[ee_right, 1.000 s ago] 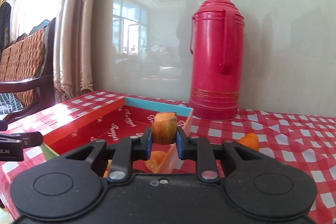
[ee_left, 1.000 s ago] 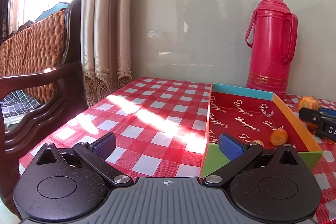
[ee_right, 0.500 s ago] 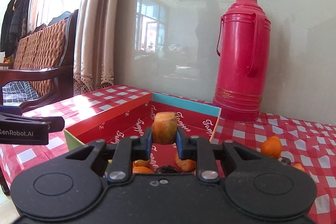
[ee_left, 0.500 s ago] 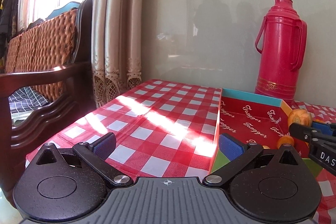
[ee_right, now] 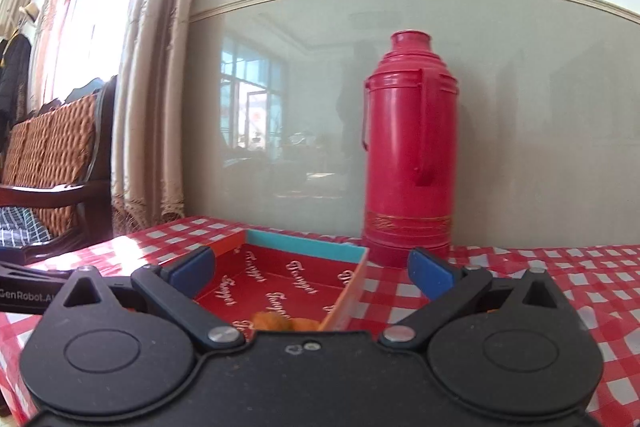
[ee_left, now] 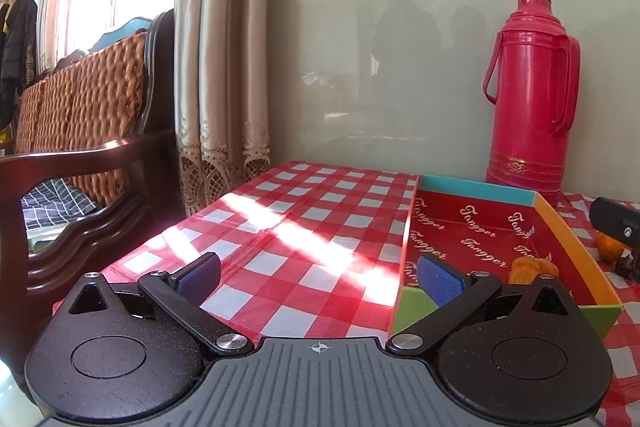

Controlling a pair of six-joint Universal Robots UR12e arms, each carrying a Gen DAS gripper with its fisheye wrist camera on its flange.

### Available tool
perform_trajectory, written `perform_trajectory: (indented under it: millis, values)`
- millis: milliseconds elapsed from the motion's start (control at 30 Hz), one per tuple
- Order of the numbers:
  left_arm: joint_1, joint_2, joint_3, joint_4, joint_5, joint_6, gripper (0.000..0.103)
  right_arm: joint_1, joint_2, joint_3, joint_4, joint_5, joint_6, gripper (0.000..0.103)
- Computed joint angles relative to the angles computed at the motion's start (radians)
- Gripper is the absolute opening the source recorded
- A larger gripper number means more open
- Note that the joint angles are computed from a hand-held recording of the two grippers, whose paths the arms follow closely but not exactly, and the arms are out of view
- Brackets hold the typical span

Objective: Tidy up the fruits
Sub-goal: 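Grasp the carrot piece with the right gripper and drop it in the box, then move the left gripper toward the carrot piece beside the plum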

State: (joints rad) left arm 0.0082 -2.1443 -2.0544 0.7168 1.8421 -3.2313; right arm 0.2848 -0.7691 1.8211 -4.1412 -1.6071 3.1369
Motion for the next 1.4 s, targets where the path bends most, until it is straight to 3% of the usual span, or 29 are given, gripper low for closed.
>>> perform_trajectory:
  millis: [467,900,1167,1400]
  values:
    - [-0.061,-0.014,0.035,0.004,-0.039,0.023,0.103,-0.046,-0.036,0.07,-0.007,-0.064,-0.015,0.097]
    - [-0.131,-0.02,0.081,-0.053,-0.105,0.048,0.103,-0.115,-0.068,0.145,-0.039,-0.133,0.002,0.097]
    - [-0.188,-0.034,0.119,-0.079,-0.129,0.118,0.103,-0.159,-0.083,0.192,-0.065,-0.164,0.02,0.097]
    - [-0.214,-0.043,0.149,-0.134,-0.178,0.066,0.103,-0.198,-0.093,0.231,-0.082,-0.186,0.037,0.097]
